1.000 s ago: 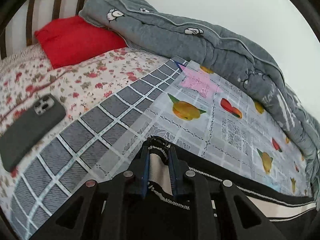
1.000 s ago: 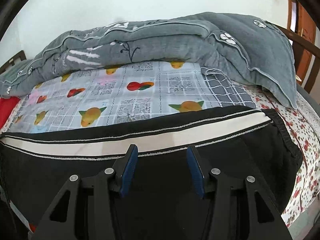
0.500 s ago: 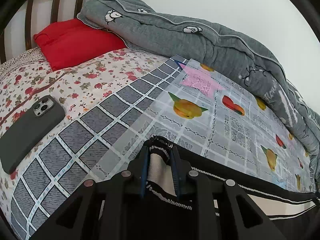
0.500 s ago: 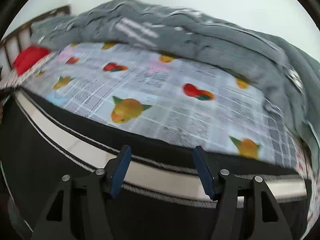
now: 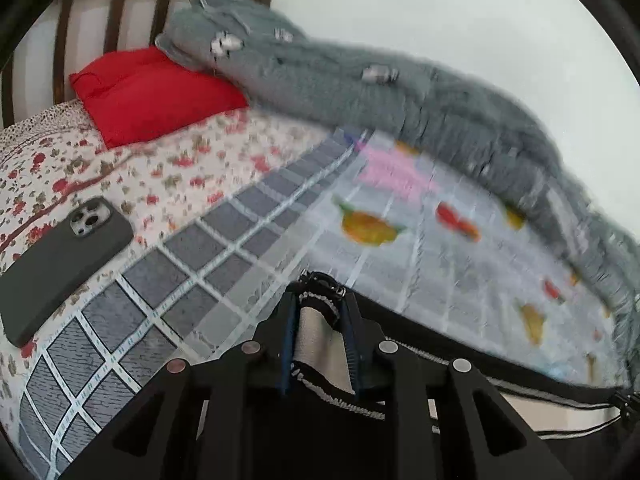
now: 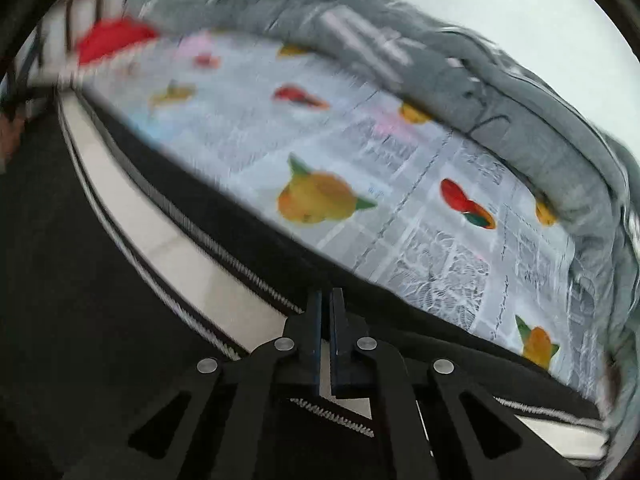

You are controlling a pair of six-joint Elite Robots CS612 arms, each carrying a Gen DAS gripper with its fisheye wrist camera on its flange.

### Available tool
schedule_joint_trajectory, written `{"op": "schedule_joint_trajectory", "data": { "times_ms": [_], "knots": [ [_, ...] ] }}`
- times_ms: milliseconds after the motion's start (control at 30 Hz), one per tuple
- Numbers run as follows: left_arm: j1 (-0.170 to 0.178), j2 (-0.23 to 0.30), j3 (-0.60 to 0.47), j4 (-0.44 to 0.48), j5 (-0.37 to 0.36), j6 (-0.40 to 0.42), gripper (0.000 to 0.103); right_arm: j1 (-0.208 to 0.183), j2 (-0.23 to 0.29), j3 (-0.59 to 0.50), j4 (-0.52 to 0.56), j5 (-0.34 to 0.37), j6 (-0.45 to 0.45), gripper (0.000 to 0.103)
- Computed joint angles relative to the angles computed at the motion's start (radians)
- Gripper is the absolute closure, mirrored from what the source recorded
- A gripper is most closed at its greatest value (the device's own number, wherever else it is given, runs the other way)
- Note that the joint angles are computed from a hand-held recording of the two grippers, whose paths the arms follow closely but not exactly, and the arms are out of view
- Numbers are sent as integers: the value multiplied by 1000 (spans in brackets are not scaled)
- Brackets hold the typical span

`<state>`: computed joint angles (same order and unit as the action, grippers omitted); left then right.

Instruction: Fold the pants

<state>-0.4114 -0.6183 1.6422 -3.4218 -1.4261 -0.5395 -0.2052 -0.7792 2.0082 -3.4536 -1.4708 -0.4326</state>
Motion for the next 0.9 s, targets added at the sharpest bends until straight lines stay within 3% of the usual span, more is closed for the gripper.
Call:
{"op": "schedule_joint_trajectory", "data": {
  "times_ms": [67,100,167,267,333,367,433,533,567,667,767,833,900],
  "knots": [
    [3,-4,-2,7,-6,18,80,-34,-18,16,-36,100,59,100],
    [2,-3,-9,30,8,19,80,-39,-19,18,-59,116,65,100],
    [3,2,-31,91,8,9,80,-26,-8,-3,-37,80,63,100],
    [-3,3,-43,138,37,2,70,7,35,-67,80,-26,67,99],
    [-12,-10,-33,173,90,-11,41,10,36,-68,68,-40,111,95],
    [-13,-17,-26,191,100,-19,39,6,26,-66,84,-33,145,89],
    [-7,-27,-6,177,68,-19,39,-12,1,-36,50,-5,221,86],
    [-6,-50,41,145,51,-29,39,-37,-11,22,-105,-51,294,66],
    [-7,-56,55,130,40,-31,39,-46,-10,23,-100,-68,306,65],
    [-12,-72,92,83,11,-46,39,-73,-4,-2,60,-96,391,66],
    [-23,-99,133,69,-5,-48,39,-70,-19,3,63,-108,443,68],
    [-33,-119,175,26,-7,-38,39,-67,-48,37,10,-76,467,68],
    [-37,-138,213,-12,-17,-35,35,-62,-71,74,-67,-51,473,59]
  ]
}}
